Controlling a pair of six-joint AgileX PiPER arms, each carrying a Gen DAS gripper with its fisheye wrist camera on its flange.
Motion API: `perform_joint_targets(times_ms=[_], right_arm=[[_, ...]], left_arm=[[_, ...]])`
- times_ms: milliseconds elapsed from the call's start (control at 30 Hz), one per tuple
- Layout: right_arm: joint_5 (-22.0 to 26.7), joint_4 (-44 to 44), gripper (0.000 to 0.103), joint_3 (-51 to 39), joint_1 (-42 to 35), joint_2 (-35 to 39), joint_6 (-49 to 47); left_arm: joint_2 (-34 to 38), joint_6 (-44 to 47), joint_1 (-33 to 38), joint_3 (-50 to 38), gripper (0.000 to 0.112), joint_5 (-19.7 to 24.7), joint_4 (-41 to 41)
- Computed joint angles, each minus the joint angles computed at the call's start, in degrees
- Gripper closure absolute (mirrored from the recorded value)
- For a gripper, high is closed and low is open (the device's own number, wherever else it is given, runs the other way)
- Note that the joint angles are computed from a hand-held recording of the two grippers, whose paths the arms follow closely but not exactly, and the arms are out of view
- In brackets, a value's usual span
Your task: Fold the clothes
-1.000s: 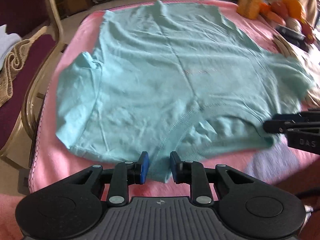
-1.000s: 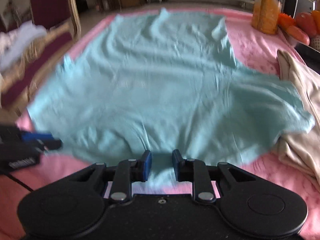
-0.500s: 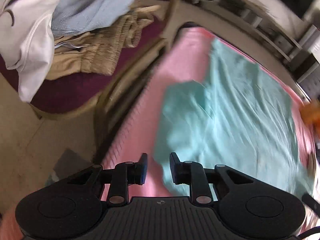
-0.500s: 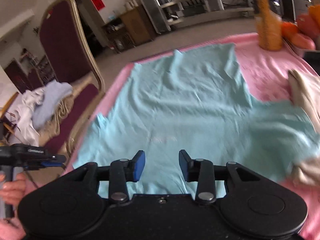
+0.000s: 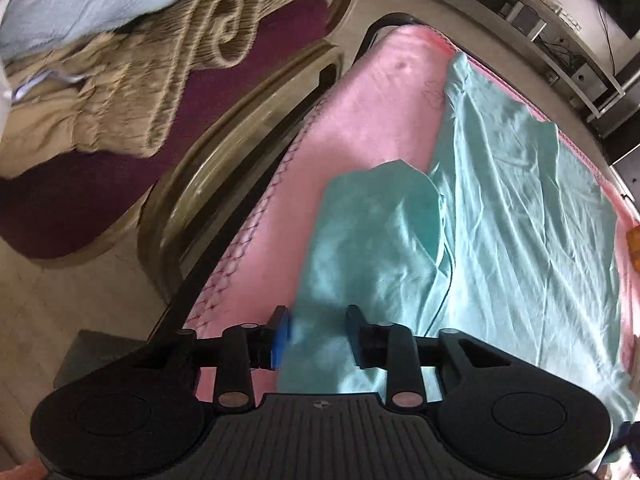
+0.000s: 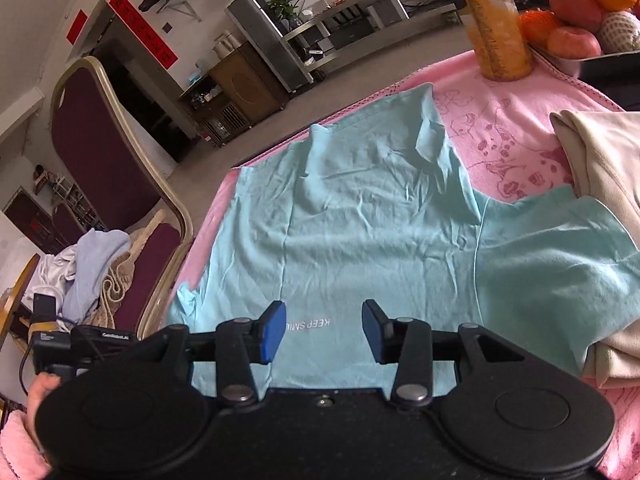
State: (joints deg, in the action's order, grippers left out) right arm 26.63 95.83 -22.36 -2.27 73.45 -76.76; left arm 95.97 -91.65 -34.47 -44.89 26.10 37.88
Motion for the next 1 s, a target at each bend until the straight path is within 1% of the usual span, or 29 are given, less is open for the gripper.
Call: perform_joint_targets(times_ms=[67, 133, 167, 233, 300, 333, 367, 400, 467, 500, 533, 567, 600, 633, 733, 800, 833, 867, 900, 933, 1000], right_arm=[[-0.34, -0.63, 0.061, 0.09, 0.27, -0.17, 0.41], [-0.47, -1.23, 0.061, 0.19, 0.31, -0.32, 1.09], [-0.61, -1.45, 0.061, 0.2, 0.32, -0.35, 1.46], [-0.72, -1.92, 0.061, 0.18, -0.03, -0.26, 2.48], [-0.1, -2.28, 0.061, 0.12, -0.87, 0.16, 3.22], [0.13, -2.38, 0.06, 0.12, -1.26, 0.34, 3.43], [0.25, -2.54, 0.06, 0.09, -1.64, 0.54, 3.66], [0.31, -2.73, 0.06, 0.04, -2.0, 0.76, 3.91], [0.14, -3.18, 0.059, -0.13, -2.46, 1.13, 4.47], [0.15, -3.39, 0.059, -0.18, -2.72, 1.22, 4.74], [0.28, -3.59, 0.059, -0.19, -3.05, 1.25, 5.0], [0.65, -3.68, 0.058, -0.14, -3.53, 1.2, 5.09], [1.15, -3.65, 0.058, 0.0, -4.06, 1.01, 5.01], [1.45, -3.64, 0.058, 0.16, -4.42, 0.73, 4.99], [2.09, -3.98, 0.057, 0.67, -5.27, -0.56, 5.34], [2.56, -3.81, 0.056, 0.99, -5.83, -1.34, 4.94], [2.59, -3.52, 0.056, 1.09, -5.93, -1.54, 4.65], [2.58, -3.23, 0.056, 1.12, -6.0, -1.62, 4.45], [2.43, -2.99, 0.056, 1.08, -5.96, -1.62, 4.41], [2.26, -2.75, 0.056, 1.09, -5.93, -1.65, 4.3], [2.08, -2.36, 0.056, 1.18, -6.04, -1.72, 4.01]], left_arm=[[0.57, -8.48, -5.33, -1.52, 0.112, 6.11, 9.62], [1.32, -14.11, -12.24, -3.29, 0.112, 13.56, 18.47], [1.93, -15.36, -15.46, -4.37, 0.112, 17.4, 21.84], [4.57, -14.41, -21.15, -7.43, 0.112, 22.95, 26.37], [10.2, -8.53, -26.11, -13.22, 0.112, 28.22, 28.25], [13.73, -4.44, -27.76, -16.3, 0.111, 29.93, 27.75], [17.35, 0.05, -29.23, -19.62, 0.106, 31.52, 27.04], [20.98, 4.87, -30.57, -23.26, 0.095, 33.17, 26.28], [25.03, 11.6, -32.02, -27.09, 0.092, 34.51, 23.7], [26.85, 13.95, -32.78, -28.6, 0.091, 35.25, 22.58], [27.18, 14.35, -33.66, -28.46, 0.089, 35.76, 22.19], [26.63, 14.34, -34.04, -27.88, 0.082, 35.59, 21.81], [24.74, 13.54, -34.45, -26.47, 0.079, 35.2, 21.14], [22.6, 12.63, -34.91, -24.96, 0.079, 34.85, 20.4], [11.33, 5.01, -34.17, -16.02, 0.079, 29.73, 19.77], [3.02, -3.64, -31.3, -9.2, 0.075, 24.42, 20.12], [-0.71, -7.52, -29.2, -6.45, 0.075, 21.76, 19.45], [-2.77, -11.58, -25.72, -4.25, 0.077, 18.33, 19.25], [-4.32, -15.19, -21.7, -2.44, 0.085, 14.59, 18.98], [-5.69, -18.15, -17.35, -0.95, 0.086, 10.69, 18.36], [-6.69, -19.42, -9.05, 1.76, 0.089, -0.37, 16.17]])
